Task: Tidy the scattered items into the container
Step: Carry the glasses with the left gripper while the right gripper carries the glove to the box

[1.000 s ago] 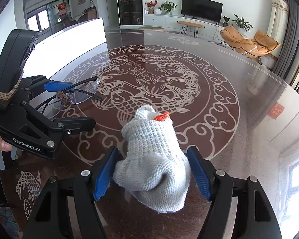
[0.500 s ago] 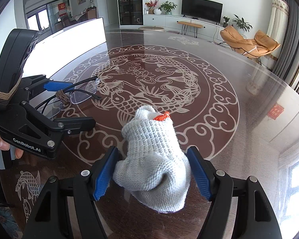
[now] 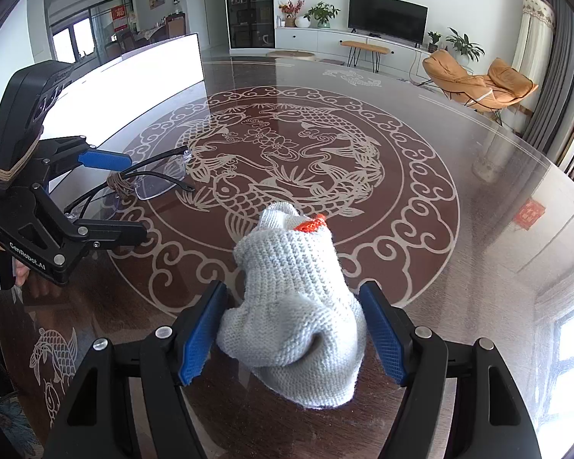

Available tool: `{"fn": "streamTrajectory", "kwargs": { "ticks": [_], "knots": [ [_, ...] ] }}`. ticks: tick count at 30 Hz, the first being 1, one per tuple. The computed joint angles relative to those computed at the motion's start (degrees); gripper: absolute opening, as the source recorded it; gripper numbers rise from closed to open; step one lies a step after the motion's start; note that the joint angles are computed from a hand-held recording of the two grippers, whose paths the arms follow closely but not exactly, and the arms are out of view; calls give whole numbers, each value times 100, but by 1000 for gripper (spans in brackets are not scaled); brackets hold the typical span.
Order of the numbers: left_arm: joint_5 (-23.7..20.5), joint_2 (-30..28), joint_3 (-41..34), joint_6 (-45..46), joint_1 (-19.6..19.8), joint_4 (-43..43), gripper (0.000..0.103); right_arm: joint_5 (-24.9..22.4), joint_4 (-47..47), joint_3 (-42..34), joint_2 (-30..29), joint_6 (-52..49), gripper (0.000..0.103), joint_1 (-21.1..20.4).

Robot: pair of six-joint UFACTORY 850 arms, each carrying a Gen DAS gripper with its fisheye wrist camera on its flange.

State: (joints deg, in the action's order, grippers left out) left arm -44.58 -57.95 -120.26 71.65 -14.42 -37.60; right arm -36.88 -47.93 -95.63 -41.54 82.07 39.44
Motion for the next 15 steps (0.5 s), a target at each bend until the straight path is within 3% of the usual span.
{"fn": "streamTrajectory", "kwargs": {
  "ticks": [5,8,10,12,15],
  "knots": [
    [-157,-91,-158,155,15,-99,103,-1,0,-3,-3,0,72,0],
    [-129,-17,-42,434,25,-338,84,0,0,-4,-4,0,72,0],
    [-57,61,77,608,53,-527,50,0,-2,-3,-3,2,72,0],
    [-64,27,-23,378,66,-451,27,-1,-1,-7,-6,0,72,1],
    [-384,-159,-391,-155,114,-290,26,57,5,5,-1,5,74,-8]
  ]
}}
